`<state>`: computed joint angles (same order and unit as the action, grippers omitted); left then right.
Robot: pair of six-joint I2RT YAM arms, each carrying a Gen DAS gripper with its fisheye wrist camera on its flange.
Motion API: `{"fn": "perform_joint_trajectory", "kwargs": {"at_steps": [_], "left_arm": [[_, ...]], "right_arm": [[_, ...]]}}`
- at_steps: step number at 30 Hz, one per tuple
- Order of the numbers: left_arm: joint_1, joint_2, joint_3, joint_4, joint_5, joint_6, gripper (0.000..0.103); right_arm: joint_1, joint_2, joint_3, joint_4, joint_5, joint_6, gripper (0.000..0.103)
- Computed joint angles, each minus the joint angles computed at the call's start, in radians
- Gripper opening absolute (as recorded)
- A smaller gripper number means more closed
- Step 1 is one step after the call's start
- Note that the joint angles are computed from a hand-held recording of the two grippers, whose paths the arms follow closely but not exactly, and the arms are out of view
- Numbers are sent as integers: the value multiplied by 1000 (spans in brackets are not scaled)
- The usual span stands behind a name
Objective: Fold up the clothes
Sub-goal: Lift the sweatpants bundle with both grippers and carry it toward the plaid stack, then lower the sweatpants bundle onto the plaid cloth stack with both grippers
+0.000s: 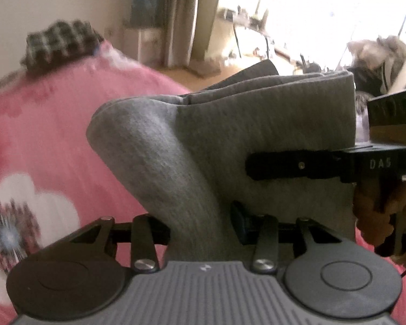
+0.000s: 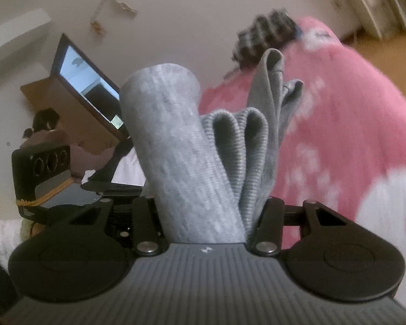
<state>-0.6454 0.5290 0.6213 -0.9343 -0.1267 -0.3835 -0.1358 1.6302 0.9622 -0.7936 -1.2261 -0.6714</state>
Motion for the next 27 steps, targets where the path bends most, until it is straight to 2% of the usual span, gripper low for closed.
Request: {"fn": "perform_joint_trajectory", "kwargs": {"at_steps": [4,7,10,12,18,23,27], "left_arm": [[294,75,56,99,175,212,43],[417,170,144,145,246,308,43],[472,263,291,110,286,354,43],[497,324,404,65,313,374,43],[577,448,783,-152,401,433,43],[745,556,1082,-369,543,470,43],[942,671,1275,-522,709,615,43]], "right_arm": [[90,4,52,317,4,306,44],[147,10,98,507,34,482,44],[182,20,168,615,56,622,44],[194,28,242,603,67,679,44],[233,6,494,452,130,767,44],[275,5,664,366,164,896,44],[332,53,822,263,206,954,44]]}}
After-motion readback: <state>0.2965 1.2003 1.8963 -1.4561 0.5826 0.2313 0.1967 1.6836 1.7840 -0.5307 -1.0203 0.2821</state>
